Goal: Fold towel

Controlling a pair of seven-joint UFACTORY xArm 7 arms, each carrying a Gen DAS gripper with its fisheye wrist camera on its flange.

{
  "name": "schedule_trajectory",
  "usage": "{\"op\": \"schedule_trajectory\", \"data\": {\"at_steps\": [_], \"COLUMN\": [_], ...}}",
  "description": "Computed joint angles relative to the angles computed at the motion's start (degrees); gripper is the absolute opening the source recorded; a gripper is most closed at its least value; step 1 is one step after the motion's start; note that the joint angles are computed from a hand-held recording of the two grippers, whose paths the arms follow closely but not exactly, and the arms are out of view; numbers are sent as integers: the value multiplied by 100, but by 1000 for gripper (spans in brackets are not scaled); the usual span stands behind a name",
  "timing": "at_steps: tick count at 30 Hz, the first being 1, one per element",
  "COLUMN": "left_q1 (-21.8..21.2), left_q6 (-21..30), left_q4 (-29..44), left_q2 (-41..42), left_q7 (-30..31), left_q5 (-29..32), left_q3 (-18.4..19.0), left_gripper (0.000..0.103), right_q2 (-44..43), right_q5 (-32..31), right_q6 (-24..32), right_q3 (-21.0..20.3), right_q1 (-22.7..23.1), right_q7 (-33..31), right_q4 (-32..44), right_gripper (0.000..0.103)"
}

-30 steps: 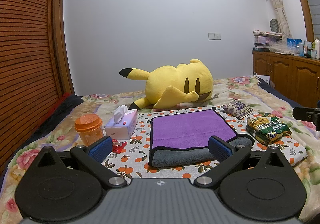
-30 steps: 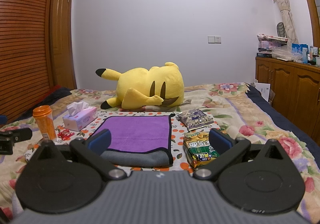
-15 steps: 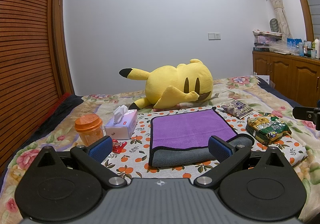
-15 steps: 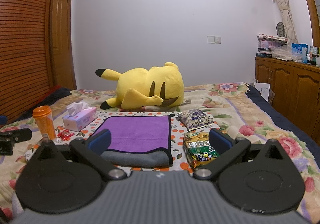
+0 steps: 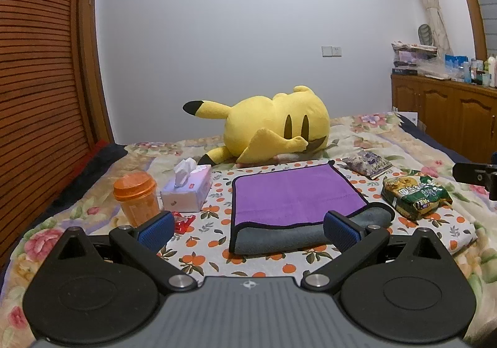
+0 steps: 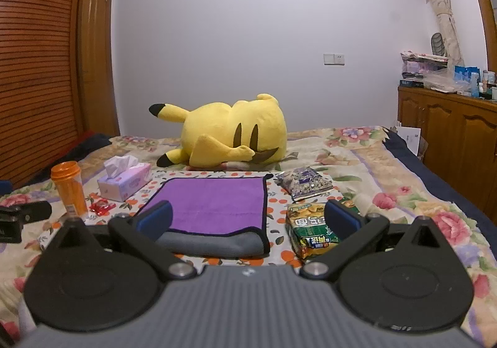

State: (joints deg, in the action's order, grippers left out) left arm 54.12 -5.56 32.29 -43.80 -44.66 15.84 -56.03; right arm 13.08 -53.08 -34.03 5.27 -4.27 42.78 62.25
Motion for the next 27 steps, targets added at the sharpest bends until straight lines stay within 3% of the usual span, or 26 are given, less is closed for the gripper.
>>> {"op": "schedule_trajectory", "data": {"at_steps": [17,27], "left_q1": [-139,209], "left_q6": [435,544], "left_q4": [316,623], "left_q2": [658,1114], "left_q7": [41,-99], "left_q5": [368,781], "left_q3": [72,-160], "left_gripper": [103,103], "right_q2": [150,311], "right_q5": [-141,-596], "right_q6": [227,388], "right_q3": [161,266], "right_q1": [30,-25], "right_q7": [-50,195], "right_q4": [156,449], "right_gripper": [103,103]}}
